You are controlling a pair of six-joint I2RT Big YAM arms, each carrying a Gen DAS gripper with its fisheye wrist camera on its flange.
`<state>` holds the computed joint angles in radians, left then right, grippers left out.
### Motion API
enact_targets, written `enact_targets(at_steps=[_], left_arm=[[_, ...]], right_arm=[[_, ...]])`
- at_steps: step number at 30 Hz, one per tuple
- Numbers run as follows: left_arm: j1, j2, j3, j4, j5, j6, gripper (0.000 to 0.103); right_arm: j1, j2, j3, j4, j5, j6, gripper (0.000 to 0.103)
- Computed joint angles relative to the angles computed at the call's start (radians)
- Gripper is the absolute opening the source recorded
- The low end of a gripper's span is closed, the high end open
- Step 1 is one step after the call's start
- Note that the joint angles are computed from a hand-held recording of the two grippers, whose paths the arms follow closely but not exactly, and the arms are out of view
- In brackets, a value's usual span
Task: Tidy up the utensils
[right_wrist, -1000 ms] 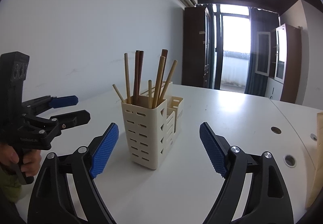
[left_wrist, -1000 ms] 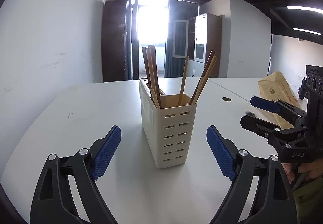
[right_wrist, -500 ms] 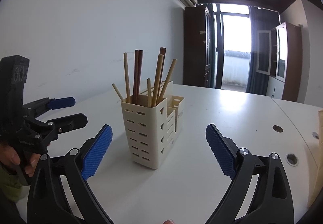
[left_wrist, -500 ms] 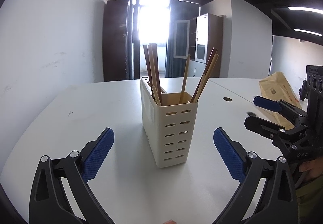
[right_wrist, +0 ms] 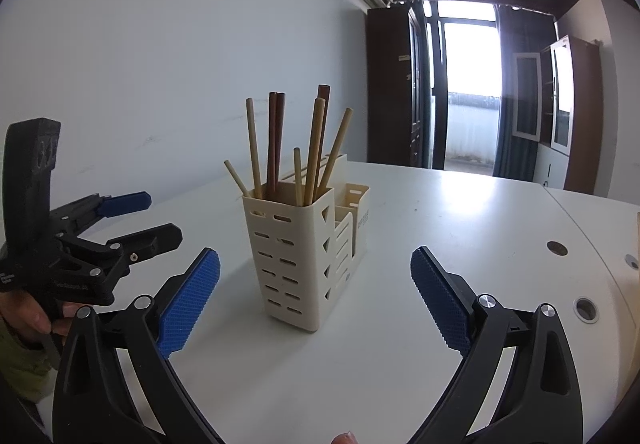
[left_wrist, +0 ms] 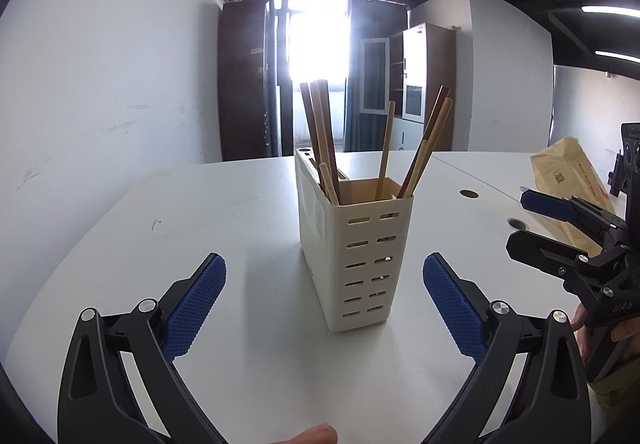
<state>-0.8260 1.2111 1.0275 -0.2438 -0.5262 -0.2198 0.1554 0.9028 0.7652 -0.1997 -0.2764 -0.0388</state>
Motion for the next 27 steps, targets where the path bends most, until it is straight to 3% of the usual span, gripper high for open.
enact_targets(at_steps=[5, 27], left_arm=[[-0.001, -0.015, -0.016, 0.032, 0.018, 0.012, 0.097], [-0.001, -0.002, -0.003, 0.006, 0.053, 0.008, 0.097]], right_arm=[[0.000, -0.001, -0.004, 0.004, 0.002, 0.005, 0.097], [0.013, 0.004, 0.000, -0.008, 0.016, -0.005, 0.097]])
